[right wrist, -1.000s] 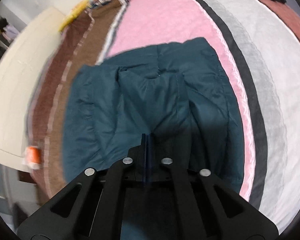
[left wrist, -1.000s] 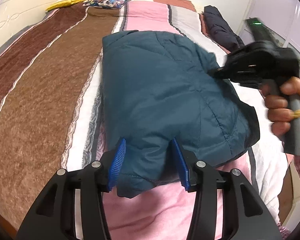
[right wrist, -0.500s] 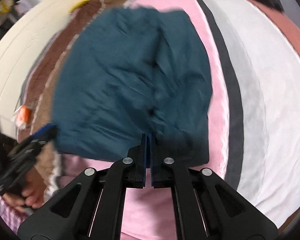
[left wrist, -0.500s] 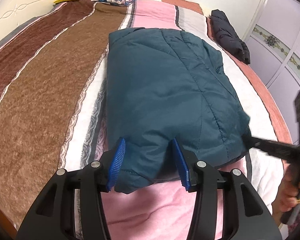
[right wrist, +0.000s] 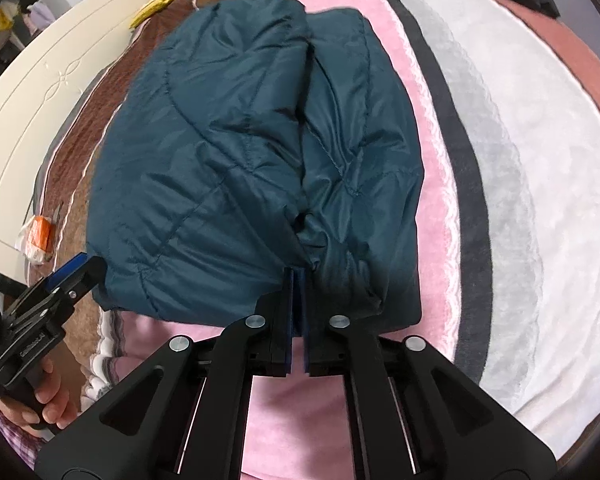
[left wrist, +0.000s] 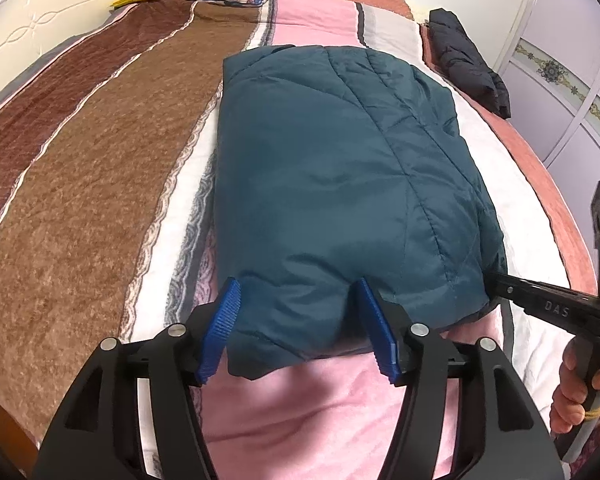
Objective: Fold large clothes
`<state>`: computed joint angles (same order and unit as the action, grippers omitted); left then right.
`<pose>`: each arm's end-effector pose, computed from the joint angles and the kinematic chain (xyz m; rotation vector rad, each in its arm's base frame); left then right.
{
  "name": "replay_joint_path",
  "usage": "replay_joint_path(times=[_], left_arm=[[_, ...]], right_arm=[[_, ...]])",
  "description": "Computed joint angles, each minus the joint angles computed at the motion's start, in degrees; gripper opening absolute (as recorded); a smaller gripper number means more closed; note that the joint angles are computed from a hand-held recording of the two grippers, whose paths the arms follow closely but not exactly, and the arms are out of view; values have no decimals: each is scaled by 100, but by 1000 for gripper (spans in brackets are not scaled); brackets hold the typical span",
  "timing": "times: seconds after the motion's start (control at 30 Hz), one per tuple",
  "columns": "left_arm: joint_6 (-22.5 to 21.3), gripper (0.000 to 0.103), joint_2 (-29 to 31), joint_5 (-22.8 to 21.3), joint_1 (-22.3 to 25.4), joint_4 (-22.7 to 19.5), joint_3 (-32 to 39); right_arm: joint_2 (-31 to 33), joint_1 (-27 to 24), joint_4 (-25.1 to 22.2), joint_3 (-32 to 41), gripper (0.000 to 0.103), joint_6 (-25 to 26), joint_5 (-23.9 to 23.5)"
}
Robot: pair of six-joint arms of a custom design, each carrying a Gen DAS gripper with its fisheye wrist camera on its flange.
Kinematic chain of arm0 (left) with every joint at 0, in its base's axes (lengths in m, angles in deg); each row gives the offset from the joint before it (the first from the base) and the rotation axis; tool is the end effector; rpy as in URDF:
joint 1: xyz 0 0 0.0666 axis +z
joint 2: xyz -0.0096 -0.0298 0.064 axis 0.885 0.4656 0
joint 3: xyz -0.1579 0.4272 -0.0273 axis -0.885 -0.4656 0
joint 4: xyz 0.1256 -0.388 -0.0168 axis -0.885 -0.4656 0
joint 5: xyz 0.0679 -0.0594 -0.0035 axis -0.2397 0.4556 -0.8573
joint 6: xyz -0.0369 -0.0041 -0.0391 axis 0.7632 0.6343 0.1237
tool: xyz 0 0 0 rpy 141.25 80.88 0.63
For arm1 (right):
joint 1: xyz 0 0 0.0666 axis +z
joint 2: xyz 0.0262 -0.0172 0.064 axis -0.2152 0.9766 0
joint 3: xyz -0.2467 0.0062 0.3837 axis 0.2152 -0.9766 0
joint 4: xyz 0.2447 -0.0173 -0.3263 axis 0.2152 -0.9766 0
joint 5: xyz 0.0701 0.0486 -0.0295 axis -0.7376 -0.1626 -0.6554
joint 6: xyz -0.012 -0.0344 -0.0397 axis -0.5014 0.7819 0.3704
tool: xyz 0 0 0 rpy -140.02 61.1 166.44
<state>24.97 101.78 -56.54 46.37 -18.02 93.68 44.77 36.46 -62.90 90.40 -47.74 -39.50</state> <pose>0.5171 -0.1598 0.4146 0.7174 2.4448 -0.4700 0.3800 0.4152 0.4135 0.6531 2.5324 0.2441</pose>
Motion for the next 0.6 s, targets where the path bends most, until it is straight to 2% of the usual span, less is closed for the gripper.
replay_joint_path(times=[0.23,0.33,0.5,0.6], left_arm=[[37,60,-231,-22,-57,-3,-121],[61,60,-380,-15,-69,41,-219],[61,60,-665,-71,-64,117,-429],[59,60,-787,-70,-23,125,-520]], right_arm=[[87,360,-368,396,22,-114,575],[87,524,-514,487,24,-231,781],[242,811,-1018,794,24,-390,1103],[271,955,-1125,830,24,-517,1167]])
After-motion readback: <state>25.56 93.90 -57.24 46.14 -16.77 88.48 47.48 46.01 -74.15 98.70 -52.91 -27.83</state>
